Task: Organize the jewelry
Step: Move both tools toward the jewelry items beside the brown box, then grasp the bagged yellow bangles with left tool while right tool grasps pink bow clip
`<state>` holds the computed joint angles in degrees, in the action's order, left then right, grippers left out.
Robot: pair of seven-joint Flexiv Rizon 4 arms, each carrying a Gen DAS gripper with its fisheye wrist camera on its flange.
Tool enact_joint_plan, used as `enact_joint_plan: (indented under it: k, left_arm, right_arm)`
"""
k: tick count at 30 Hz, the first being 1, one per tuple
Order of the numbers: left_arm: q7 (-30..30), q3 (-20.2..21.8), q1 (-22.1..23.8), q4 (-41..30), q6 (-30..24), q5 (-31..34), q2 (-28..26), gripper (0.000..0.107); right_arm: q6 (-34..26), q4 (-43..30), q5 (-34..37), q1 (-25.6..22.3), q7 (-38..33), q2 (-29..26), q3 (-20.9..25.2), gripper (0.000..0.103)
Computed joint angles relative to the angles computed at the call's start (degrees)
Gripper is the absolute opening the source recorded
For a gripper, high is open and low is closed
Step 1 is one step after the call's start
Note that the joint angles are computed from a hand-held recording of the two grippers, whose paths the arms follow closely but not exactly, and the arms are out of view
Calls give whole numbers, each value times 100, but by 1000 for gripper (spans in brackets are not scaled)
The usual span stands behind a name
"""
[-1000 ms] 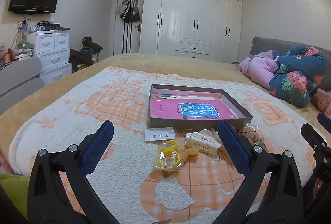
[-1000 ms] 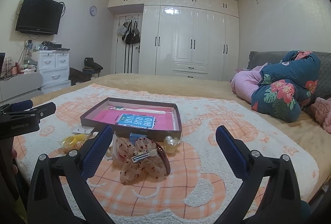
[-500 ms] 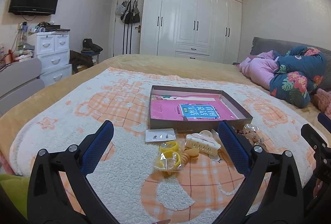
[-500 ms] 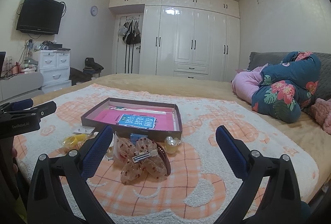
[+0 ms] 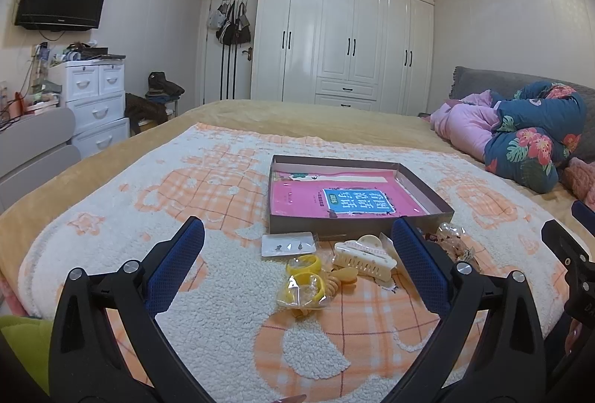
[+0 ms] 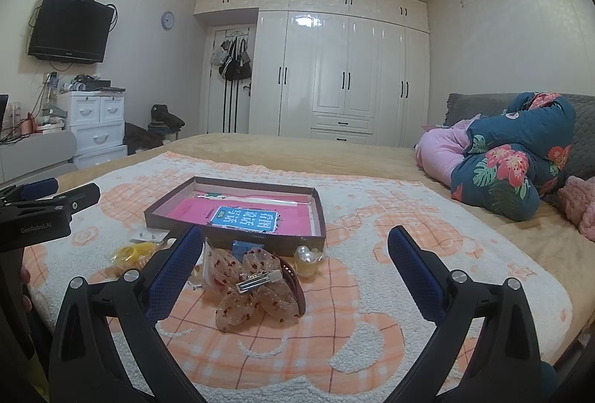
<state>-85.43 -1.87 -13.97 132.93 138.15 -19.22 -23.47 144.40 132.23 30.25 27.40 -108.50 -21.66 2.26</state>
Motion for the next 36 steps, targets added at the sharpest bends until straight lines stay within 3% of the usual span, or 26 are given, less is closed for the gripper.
enact_joint_plan:
  k: [14,25,31,36]
  left_arm:
    - [-45,12,46,2,-32,-8,7,92]
    - [-7,73,-8,36,-141,-306,4,92]
    - [-189,60,199,66,-485,-160,73,92]
    - [-614,-20,653,61,-917,353,140,92]
  right_arm:
    - [-102,55,-87,12,-47,66,31,97]
    - [-656,128,-541,41,-70,182,77,97]
    - [-1133,34,-771,158,-106,149,-18,97]
    - [-1503,-53,-952,214,-120,79,-151,97]
